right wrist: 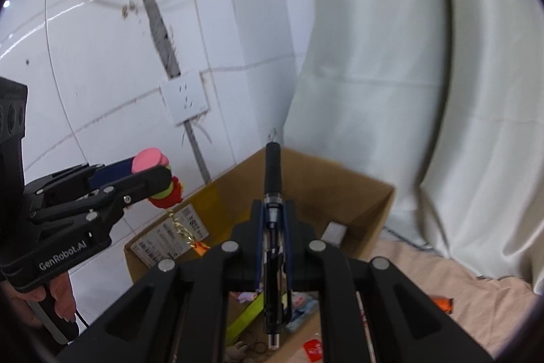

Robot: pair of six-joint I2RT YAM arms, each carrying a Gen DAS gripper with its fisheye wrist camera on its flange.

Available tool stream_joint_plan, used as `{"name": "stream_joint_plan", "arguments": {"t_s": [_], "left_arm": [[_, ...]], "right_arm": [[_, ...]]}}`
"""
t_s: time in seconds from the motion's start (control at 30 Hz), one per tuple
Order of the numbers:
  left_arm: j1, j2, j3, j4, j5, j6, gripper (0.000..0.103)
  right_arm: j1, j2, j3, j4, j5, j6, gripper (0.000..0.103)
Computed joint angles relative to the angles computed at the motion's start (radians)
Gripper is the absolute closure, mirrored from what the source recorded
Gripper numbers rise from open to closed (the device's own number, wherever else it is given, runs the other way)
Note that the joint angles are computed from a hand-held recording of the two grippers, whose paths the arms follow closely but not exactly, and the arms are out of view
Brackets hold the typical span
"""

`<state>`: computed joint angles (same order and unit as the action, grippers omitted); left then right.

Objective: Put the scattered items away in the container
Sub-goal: 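Lift the pen and plush keychain and carry them over the box, then open both tools to drop the pen and keychain into the box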

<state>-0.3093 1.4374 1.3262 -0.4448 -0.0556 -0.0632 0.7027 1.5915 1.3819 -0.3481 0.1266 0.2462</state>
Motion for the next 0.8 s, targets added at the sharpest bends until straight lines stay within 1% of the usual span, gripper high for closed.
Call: {"name": "stream_joint_plan", "arguments": {"t_s": [0.13,0.37,0.57,0.8], "left_arm": [[0.016,0.025,-0.036,0.016,0.003,0.005,0.072],[0.033,0.054,-0.115,0.055,0.009,-0.007,0.072],[0.042,0.078,-0.131,0.064,0.016,-0.006,0.072],[0.046,0.095,-0.123,0.049,0.012,-0.014,0.072]], "right_arm": [[0.005,0.073,0.027,-0.002,-0.025,0.015,0.09],[0.011,0.143,0.04,-0.005,-0.037,0.036,0.09],[-0.004,0.176,0.042,-0.004,-0.049,0.055,0.09],[0.005,0.185,0.041,-0.009,-0.031,0.07,0.09]]}}
